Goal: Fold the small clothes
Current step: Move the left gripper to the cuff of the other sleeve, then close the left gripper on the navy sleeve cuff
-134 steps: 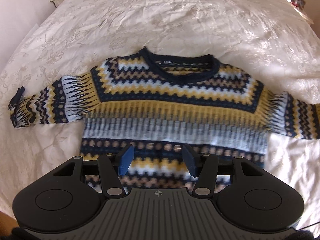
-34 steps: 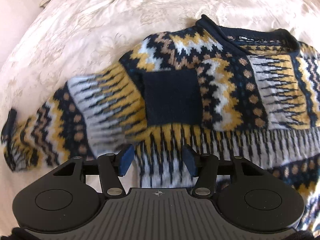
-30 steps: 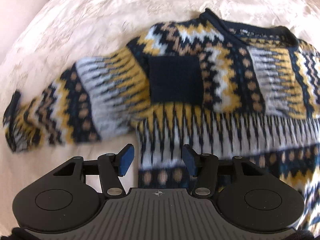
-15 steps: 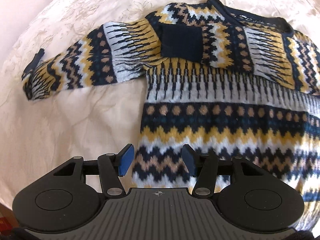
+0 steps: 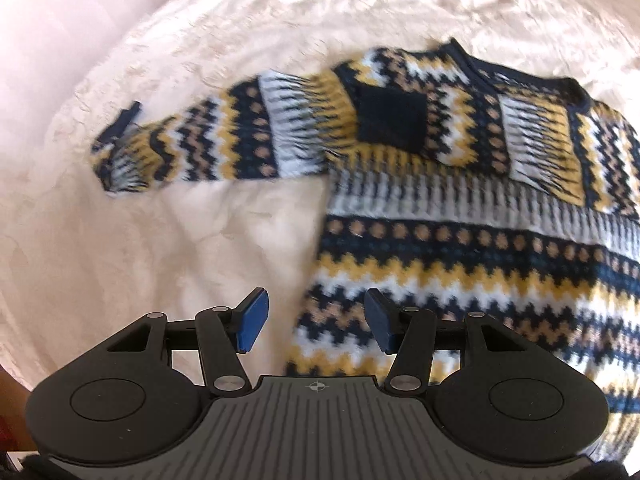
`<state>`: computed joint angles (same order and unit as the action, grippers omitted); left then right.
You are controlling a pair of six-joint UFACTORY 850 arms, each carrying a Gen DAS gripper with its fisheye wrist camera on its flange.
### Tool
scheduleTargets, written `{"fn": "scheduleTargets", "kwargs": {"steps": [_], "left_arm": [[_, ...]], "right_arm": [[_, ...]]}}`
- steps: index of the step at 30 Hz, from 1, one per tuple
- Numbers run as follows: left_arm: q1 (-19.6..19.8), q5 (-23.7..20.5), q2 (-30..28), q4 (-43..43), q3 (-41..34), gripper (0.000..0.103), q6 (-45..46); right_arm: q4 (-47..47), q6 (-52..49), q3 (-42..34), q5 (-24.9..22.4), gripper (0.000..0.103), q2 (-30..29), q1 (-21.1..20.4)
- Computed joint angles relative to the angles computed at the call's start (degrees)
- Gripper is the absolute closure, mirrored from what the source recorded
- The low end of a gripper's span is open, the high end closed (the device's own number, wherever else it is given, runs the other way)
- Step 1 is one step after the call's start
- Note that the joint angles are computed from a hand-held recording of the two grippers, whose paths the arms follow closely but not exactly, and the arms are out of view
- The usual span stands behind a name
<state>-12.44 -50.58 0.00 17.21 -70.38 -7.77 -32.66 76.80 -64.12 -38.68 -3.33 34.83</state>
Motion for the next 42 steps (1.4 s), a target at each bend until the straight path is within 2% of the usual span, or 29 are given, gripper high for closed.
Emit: {"fn": "scheduleTargets", "kwargs": {"steps": [6, 9, 14, 20, 22, 25, 28, 33, 39, 42], "left_arm": [[4.67, 2.15, -0.32, -1.07, 0.42, 0.051, 1.74], [7.76, 4.02, -1.08, -1.81, 0.40, 0.051, 4.43], [13.80, 7.87, -4.59, -2.76, -2.57, 0.051, 8.75], [20.42, 17.40, -11.12, -1.71, -8.56, 0.051, 14.48], [22.25, 19.05, -14.40, -5.46, -12.29, 0.051, 19.72], [24.71, 18.30, -20.37, -15.62, -19.83, 0.051, 29.38], [25.31, 17.79, -24.67, -18.35, -25.12, 0.051, 32.24], [24.56, 16.02, -30.13, -15.05, -30.31, 0.051, 31.21], [24.17, 15.22, -32.37, -13.07, -31.32, 0.051, 28.12], [23.89, 17.05, -31.87, -12.91, -30.05, 0.051, 28.13]], "right_arm": [[-0.29, -0.71, -3.74, 2.86, 0.037, -1.68, 3.43], [-0.37, -1.09, -7.95, 3.63, 0.035, -5.09, 5.14], [0.71, -1.53, -18.62, 0.45, 0.034, -12.82, 7.80], [4.34, -3.73, -32.57, -4.04, 0.033, -22.81, 9.94], [5.06, -3.68, -36.85, -5.49, 0.033, -25.83, 10.65], [6.61, -3.78, -42.30, -7.78, 0.033, -29.64, 11.48], [8.53, -4.24, -47.11, -10.32, 0.033, -32.99, 12.03], [10.78, -5.06, -51.91, -13.54, 0.033, -36.24, 12.31], [10.79, -4.04, -53.59, -15.96, 0.033, -37.06, 12.36], [10.75, -3.80, -53.68, -16.65, 0.033, -36.98, 12.34]]}}
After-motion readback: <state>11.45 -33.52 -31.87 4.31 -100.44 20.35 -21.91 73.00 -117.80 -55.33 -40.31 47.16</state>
